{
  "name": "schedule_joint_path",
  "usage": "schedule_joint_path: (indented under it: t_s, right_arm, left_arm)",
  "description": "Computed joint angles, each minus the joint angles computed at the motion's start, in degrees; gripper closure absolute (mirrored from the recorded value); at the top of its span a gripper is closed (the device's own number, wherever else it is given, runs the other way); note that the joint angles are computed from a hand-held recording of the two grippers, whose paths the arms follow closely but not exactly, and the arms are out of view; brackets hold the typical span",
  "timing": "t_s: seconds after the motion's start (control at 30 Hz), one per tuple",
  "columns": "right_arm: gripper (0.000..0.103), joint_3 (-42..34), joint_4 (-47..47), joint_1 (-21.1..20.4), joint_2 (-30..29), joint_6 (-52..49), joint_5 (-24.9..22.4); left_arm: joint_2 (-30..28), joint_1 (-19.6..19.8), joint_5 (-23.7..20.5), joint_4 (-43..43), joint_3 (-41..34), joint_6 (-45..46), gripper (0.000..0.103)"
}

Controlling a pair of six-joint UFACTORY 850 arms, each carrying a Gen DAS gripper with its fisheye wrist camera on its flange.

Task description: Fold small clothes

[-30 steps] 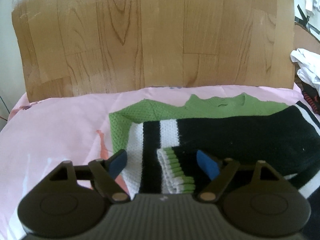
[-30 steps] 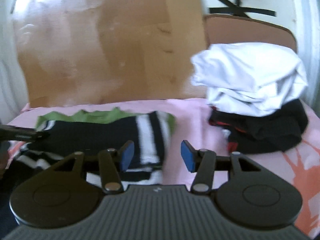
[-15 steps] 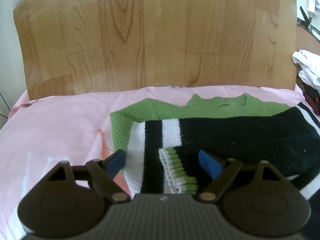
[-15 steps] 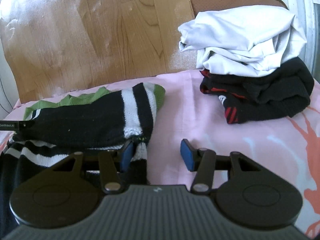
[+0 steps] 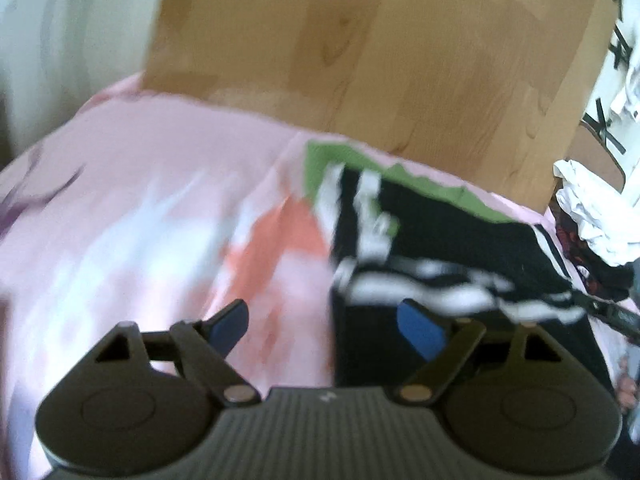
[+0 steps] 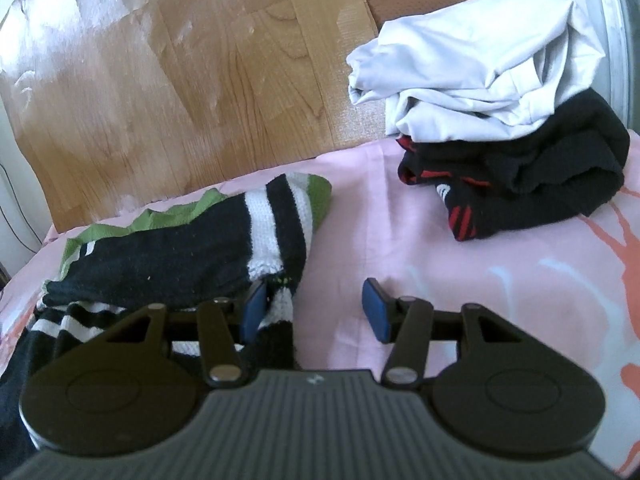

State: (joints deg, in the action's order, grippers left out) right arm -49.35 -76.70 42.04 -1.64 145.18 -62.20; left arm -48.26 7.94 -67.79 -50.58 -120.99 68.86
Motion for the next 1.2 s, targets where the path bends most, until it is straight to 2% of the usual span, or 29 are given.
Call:
schedule_joint_path:
  t_s: [0.17,0.23,0.27,0.3,0.33,0.37,0.4,0.43,0.5,0.53,0.57,0.6,0.63,0.67,0.7,0.73,0.8,0.87,0.97,1.13,1.2]
  right_arm:
    - [0.047,0.83,-1.07,0.32,0.57,2.41,-0.03]
    - [0.047,1.18,-1.48,0.46,0.78,3.48,-0.20]
    - [0.047,1.29,-1.57,0.55,0.84,3.88,-0.33]
    - [0.047,1.38,-1.62,0.64,0.89,4.24,-0.45]
    - [0.047,1.47,-1.71,0.66,0.96,4.49,-0.45]
    - [0.047,1.51,-1.76,0.68,0.98,4.63,-0.47]
    - [0.047,1.50,-1.74,0.72,0.96,4.66,-0.51]
    - [0.047,1.54,-1.80,0.68,0.98,4.68,-0.47]
    - [0.047,1.62,-1.88,0.71,1.01,4.92,-0.55]
    - [0.047,1.65,-1.90,0.77,1.02,5.10,-0.64]
    - [0.047,1.67,-1.90,0.82,1.02,5.23,-0.69]
    - [0.047,1.62,-1.79,0.90,0.97,5.25,-0.79]
    - [0.046,1.67,-1.86,0.84,1.01,5.21,-0.69]
    - [0.045,1.77,-1.99,0.84,1.10,5.39,-0.55]
    - [0.045,2.05,-2.30,0.92,1.37,5.88,-0.37]
    - [0.044,2.43,-2.52,1.17,1.77,6.60,-0.28]
    - [0.044,3.71,-2.80,2.19,3.14,8.59,-0.13]
    - [0.044,6.24,-4.29,4.47,5.27,12.94,0.05]
    - [0.044,9.61,-7.63,9.06,7.92,18.49,0.11]
    - [0.044,8.48,-5.16,16.63,7.62,15.57,-6.14]
    - [0.044,7.79,-4.24,19.02,7.15,14.17,-8.72]
  left_arm:
    - [2.96,2.83,-3.99,1.57,4.74,-0.65,0.019]
    - [4.96,2.67,-2.96,2.18,8.34,1.41,0.019]
    - [7.34,2.53,0.15,1.31,12.24,4.30,0.022]
    - [9.32,2.49,2.84,0.91,15.36,6.99,0.052]
    - [11.82,2.33,6.39,0.71,19.09,10.06,0.076]
    - [13.08,2.08,8.17,1.35,20.63,12.27,0.094]
    - [14.19,2.20,9.27,0.99,22.16,13.63,0.100]
    - [15.67,2.01,12.76,0.45,24.43,15.17,0.100]
    - [18.43,1.86,23.69,-0.05,28.03,18.34,0.100]
    - [18.05,2.12,26.33,1.28,27.20,17.30,0.100]
    - [16.90,2.50,26.57,3.20,25.57,13.88,0.100]
    - [15.26,3.11,24.41,5.29,23.12,8.05,0.100]
    - [13.75,4.07,19.85,5.43,20.73,4.49,0.100]
    - [12.48,5.29,13.86,4.73,18.33,3.25,0.099]
    - [12.39,6.35,10.07,3.56,17.78,4.15,0.096]
    - [13.18,7.15,8.41,2.43,18.78,6.04,0.091]
    - [14.83,8.57,5.41,1.50,20.88,8.81,0.068]
    - [14.99,9.97,0.79,1.82,21.01,9.31,0.067]
    - [15.64,11.40,-3.41,3.50,22.08,8.89,0.065]
    - [15.10,12.14,-9.15,4.97,22.59,7.78,0.062]
    - [15.38,12.18,-10.09,4.65,23.42,8.41,0.054]
